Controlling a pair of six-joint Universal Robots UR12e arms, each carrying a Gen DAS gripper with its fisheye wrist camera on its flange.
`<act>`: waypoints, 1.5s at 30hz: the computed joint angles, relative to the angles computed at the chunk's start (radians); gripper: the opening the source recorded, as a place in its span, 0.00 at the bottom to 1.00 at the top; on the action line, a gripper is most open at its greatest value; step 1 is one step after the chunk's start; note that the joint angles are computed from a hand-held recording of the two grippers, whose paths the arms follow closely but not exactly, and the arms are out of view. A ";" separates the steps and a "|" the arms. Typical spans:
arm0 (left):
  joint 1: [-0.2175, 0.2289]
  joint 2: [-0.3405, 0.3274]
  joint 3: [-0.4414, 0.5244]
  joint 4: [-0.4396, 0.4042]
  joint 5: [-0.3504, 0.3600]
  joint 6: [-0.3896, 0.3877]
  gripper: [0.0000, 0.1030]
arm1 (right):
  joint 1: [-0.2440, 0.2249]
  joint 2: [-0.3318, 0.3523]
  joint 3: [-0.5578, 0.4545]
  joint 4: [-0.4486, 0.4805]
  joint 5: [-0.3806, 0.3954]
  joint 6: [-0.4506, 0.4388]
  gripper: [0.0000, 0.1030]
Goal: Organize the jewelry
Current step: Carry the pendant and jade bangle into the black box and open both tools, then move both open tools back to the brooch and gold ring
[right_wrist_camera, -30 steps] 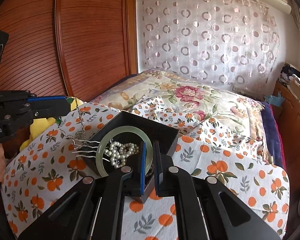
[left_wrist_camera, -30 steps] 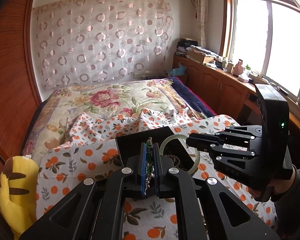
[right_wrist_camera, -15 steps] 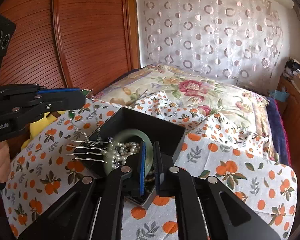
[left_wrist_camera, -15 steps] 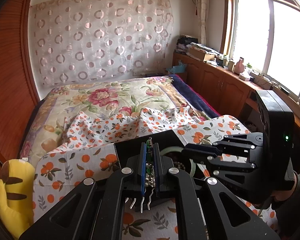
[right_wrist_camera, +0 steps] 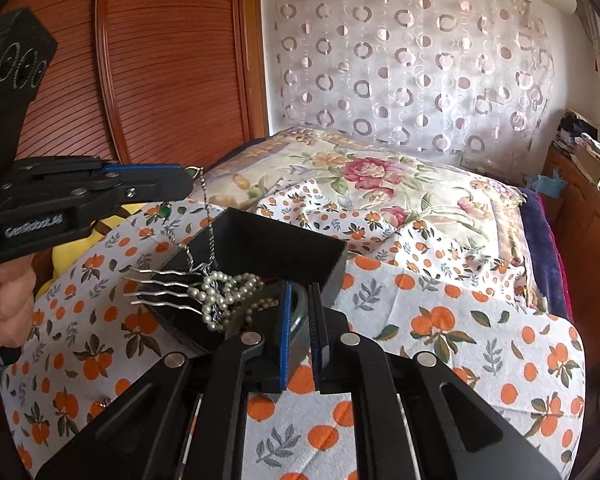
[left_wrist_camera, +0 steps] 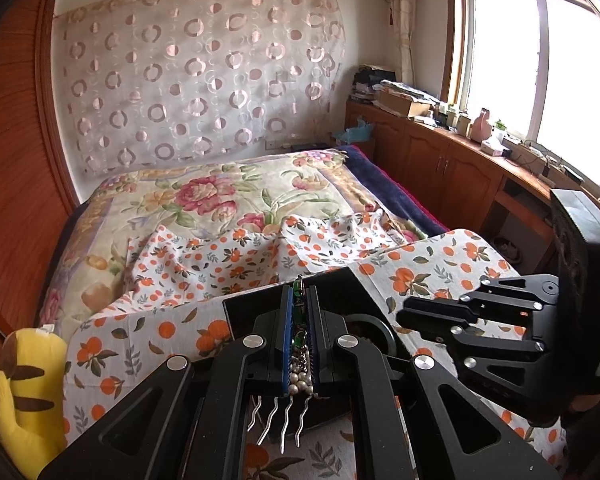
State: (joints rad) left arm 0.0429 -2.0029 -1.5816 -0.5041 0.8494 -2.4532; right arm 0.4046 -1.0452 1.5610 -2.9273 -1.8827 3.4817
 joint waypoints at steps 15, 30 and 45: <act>-0.005 -0.006 0.003 -0.005 0.000 0.006 0.19 | 0.027 -0.033 0.050 -0.008 -0.024 0.028 0.10; 0.078 0.086 -0.162 -0.026 -0.018 0.113 0.19 | 0.088 -0.048 0.090 0.031 -0.026 0.063 0.18; 0.112 0.114 -0.240 -0.061 0.046 0.167 0.27 | 0.128 -0.041 0.094 0.102 0.025 0.086 0.38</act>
